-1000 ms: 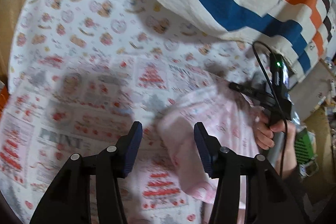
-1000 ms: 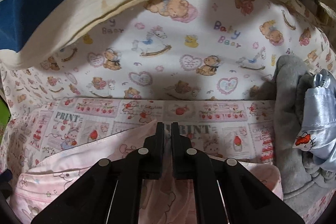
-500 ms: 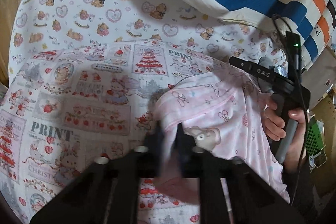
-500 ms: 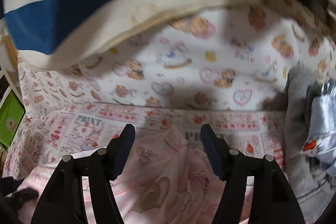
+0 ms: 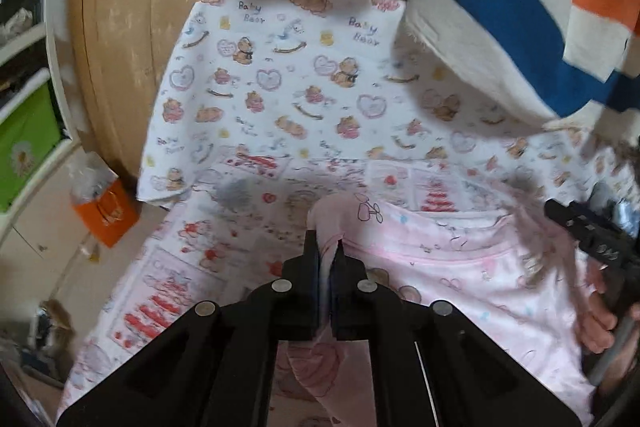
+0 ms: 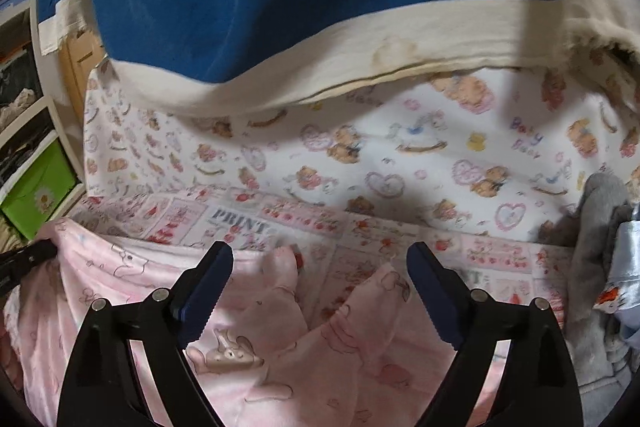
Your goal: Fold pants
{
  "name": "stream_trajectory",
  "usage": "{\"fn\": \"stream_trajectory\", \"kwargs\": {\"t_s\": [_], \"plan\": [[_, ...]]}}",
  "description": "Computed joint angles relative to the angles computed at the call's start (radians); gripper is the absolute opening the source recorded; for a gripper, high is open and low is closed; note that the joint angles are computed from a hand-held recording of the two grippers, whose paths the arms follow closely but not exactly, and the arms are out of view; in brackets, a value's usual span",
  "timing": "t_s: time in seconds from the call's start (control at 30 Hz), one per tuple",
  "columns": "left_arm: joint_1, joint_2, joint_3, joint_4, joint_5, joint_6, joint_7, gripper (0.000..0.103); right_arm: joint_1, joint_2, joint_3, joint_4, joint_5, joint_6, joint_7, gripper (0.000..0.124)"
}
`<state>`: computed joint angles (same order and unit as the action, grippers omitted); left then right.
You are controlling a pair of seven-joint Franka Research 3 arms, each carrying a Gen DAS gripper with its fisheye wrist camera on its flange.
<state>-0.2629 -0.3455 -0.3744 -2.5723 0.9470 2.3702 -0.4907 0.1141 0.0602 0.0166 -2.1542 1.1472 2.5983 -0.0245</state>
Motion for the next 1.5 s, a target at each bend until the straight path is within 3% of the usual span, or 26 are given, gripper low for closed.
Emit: {"fn": "stream_trajectory", "kwargs": {"t_s": [0.17, 0.3, 0.43, 0.5, 0.63, 0.7, 0.83, 0.93, 0.97, 1.03, 1.1, 1.13, 1.2, 1.3, 1.37, 1.5], "plan": [[-0.016, 0.046, -0.003, 0.041, -0.033, -0.057, 0.064, 0.005, -0.004, -0.006, -0.005, 0.001, -0.094, -0.077, 0.066, 0.089], [-0.022, 0.050, 0.011, 0.040, -0.038, -0.047, 0.062, 0.007, 0.013, 0.002, 0.002, -0.011, -0.195, -0.050, 0.106, 0.051], [-0.017, 0.031, 0.019, 0.021, -0.044, -0.015, 0.044, 0.014, 0.030, 0.012, 0.017, -0.037, -0.247, 0.042, 0.117, 0.033], [-0.014, 0.029, 0.017, 0.020, -0.046, -0.011, 0.042, 0.015, 0.034, 0.009, 0.023, -0.047, -0.222, 0.089, 0.103, 0.012], [-0.016, 0.049, 0.004, 0.044, -0.051, -0.050, 0.065, 0.021, 0.017, 0.012, 0.023, -0.019, -0.074, 0.090, 0.072, 0.003], [-0.023, 0.065, -0.004, 0.065, -0.058, -0.101, 0.076, 0.029, 0.011, 0.009, 0.021, -0.007, 0.001, 0.091, 0.038, 0.003], [-0.036, 0.057, 0.000, 0.063, -0.056, -0.136, 0.061, 0.050, -0.010, 0.008, 0.002, 0.018, 0.040, 0.003, 0.055, 0.003], [-0.038, 0.028, -0.004, 0.042, -0.035, -0.138, 0.018, 0.060, -0.006, -0.017, 0.005, 0.002, 0.121, 0.038, -0.029, 0.004], [-0.038, 0.017, -0.008, 0.037, -0.024, -0.142, 0.002, 0.064, -0.002, -0.025, 0.005, -0.004, 0.140, 0.047, -0.054, 0.004], [-0.038, 0.007, -0.021, 0.037, -0.002, -0.165, -0.021, 0.069, 0.002, -0.047, -0.002, -0.015, 0.146, 0.045, -0.073, 0.019], [-0.043, 0.012, -0.041, 0.054, 0.018, -0.220, -0.030, 0.077, 0.001, -0.072, -0.015, -0.022, 0.145, 0.020, -0.070, 0.078], [-0.048, 0.016, -0.052, 0.064, 0.035, -0.253, -0.035, 0.080, -0.002, -0.086, -0.023, -0.027, 0.172, 0.012, -0.090, 0.088], [-0.061, 0.023, -0.071, 0.081, 0.076, -0.310, -0.048, 0.082, -0.006, -0.117, -0.040, -0.036, 0.236, 0.006, -0.130, 0.092], [-0.086, 0.039, -0.093, 0.106, 0.131, -0.403, -0.065, 0.102, -0.020, -0.162, -0.073, -0.048, 0.240, -0.040, -0.165, 0.097], [-0.107, 0.049, -0.107, 0.115, 0.172, -0.464, -0.091, 0.103, -0.030, -0.192, -0.096, -0.067, 0.298, -0.050, -0.246, 0.102], [-0.148, 0.065, -0.112, 0.126, 0.245, -0.542, -0.118, 0.103, -0.058, -0.234, -0.130, -0.106, 0.382, -0.027, -0.404, 0.102]]}}
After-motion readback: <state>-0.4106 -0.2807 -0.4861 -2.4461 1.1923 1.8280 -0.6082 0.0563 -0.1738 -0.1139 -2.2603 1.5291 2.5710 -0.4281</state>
